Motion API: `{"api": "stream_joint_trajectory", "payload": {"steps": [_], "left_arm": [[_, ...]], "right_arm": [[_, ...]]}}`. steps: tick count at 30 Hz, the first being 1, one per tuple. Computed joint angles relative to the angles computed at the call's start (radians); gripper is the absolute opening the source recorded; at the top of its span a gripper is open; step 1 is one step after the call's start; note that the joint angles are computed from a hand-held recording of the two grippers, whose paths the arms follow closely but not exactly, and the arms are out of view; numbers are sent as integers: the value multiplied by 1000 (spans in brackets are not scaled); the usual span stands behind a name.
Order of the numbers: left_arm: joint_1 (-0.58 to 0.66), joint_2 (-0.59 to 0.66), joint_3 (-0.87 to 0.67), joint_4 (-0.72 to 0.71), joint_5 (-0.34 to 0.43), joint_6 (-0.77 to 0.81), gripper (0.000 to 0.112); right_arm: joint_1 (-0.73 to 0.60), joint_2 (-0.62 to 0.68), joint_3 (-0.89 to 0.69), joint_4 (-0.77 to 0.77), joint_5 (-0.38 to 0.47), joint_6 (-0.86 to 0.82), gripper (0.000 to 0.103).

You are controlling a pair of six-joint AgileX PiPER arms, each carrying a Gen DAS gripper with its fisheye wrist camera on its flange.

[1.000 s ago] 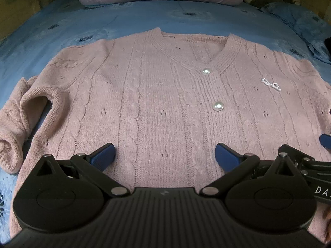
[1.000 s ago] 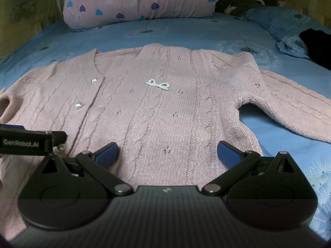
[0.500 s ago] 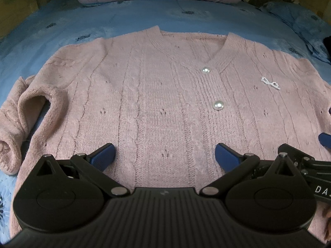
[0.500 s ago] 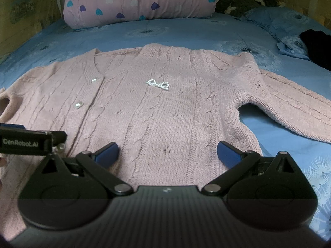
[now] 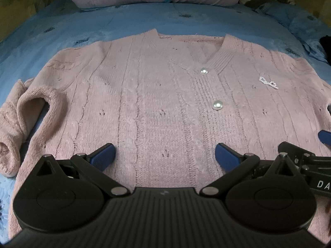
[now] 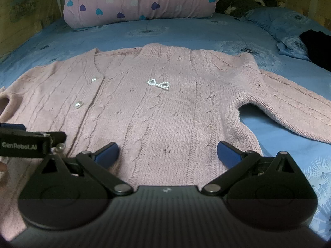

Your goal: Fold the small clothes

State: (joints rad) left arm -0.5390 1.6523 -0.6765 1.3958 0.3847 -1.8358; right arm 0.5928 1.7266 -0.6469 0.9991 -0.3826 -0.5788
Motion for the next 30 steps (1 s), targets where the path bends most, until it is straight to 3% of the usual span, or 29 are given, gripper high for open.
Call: {"api": "stream_joint_trajectory", "payload": {"steps": [20, 30], "left_arm": [[-10, 3, 2, 27, 13, -39, 103], [6, -2, -10, -44, -3, 48, 103]], "right_arm": [[2, 1, -1, 7, -2, -8, 103], [1, 5, -1, -3, -4, -2, 103]]}}
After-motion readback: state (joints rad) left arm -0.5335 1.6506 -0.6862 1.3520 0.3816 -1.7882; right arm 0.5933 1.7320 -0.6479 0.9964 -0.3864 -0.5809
